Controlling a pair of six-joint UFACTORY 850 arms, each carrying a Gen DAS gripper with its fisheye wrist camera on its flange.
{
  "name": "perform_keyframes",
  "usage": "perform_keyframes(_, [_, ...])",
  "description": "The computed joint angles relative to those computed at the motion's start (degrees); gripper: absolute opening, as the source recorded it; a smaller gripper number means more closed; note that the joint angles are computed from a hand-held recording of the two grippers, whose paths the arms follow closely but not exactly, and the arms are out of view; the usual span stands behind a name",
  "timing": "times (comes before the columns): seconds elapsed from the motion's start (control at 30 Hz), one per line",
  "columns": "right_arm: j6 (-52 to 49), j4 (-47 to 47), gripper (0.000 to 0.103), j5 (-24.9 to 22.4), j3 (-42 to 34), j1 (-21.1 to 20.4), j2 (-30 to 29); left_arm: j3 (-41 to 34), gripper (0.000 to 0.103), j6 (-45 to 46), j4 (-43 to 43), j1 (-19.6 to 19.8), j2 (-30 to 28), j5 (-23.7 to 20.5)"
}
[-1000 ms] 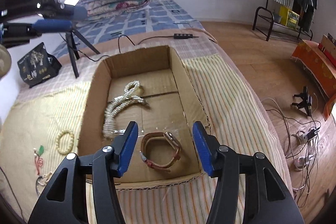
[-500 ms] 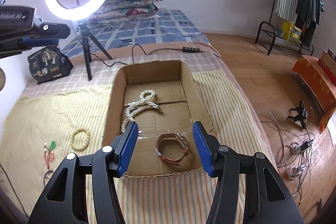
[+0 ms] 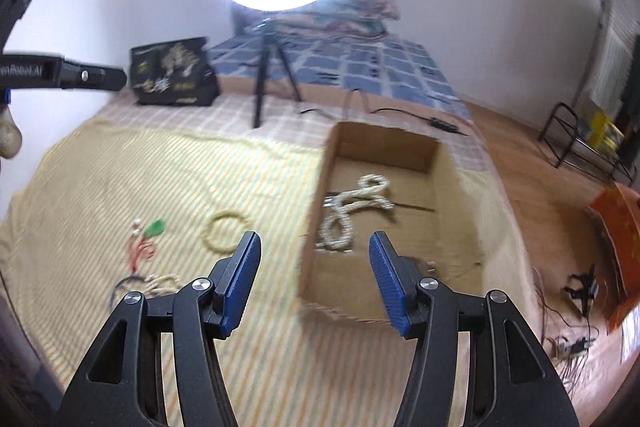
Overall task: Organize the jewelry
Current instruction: 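Move both tools back toward the remaining jewelry on the sheet, then grasp the green jade pendant with the left tool while the right tool grasps the long pearl strand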
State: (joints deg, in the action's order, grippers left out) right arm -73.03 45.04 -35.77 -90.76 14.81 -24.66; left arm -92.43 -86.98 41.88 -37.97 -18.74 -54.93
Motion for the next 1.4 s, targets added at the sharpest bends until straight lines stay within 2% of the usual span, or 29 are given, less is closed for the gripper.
perform_keyframes(0.17, [5.28, -4.74, 0.055, -5.09, -0.57, 1.71, -0.72, 10.04, 0.031, -5.76, -1.47, -0.08, 5.54, 3.66])
perform_keyframes(0.3, [8.94, -7.26, 0.055, -8.86, 0.26, 2.91, -0.77, 14.92, 0.031, -7.77, -3.49, 0.68, 7.38, 7.81])
perform_keyframes(0.47, [14.63, -10.49, 0.055, -14.42, 0.34, 3.70, -2.16, 17.22, 0.031, -5.77, -5.86, 1.80, 7.23, 11.60])
perform_keyframes(0.7, [22.79, -12.91, 0.055, -17.91, -0.36, 3.94, -5.18, 18.66, 0.031, -0.02, -12.37, 3.71, 6.23, 17.19])
perform_keyframes(0.87, [30.60, -11.59, 0.053, -22.25, -4.05, 3.16, -9.26, 18.67, 0.031, 2.57, -15.20, 4.54, 5.26, 18.85])
perform_keyframes(1.0, [33.58, -12.14, 0.046, -22.60, -5.54, 3.46, -10.82, 18.63, 0.031, 4.35, -17.01, 5.08, 4.49, 20.18])
perform_keyframes(1.13, [35.65, -11.16, 0.046, -22.52, -6.59, 3.67, -11.94, 18.46, 0.031, 6.36, -19.04, 5.65, 3.61, 21.12])
perform_keyframes(1.27, [36.44, -11.17, 0.040, -21.28, -6.77, 4.08, -12.30, 17.69, 0.031, 8.85, -21.07, 6.15, 2.26, 21.62])
perform_keyframes(1.4, [35.60, -11.83, 0.040, -19.32, -6.22, 4.86, -12.04, 16.03, 0.031, 11.56, -22.24, 6.19, 0.12, 20.13])
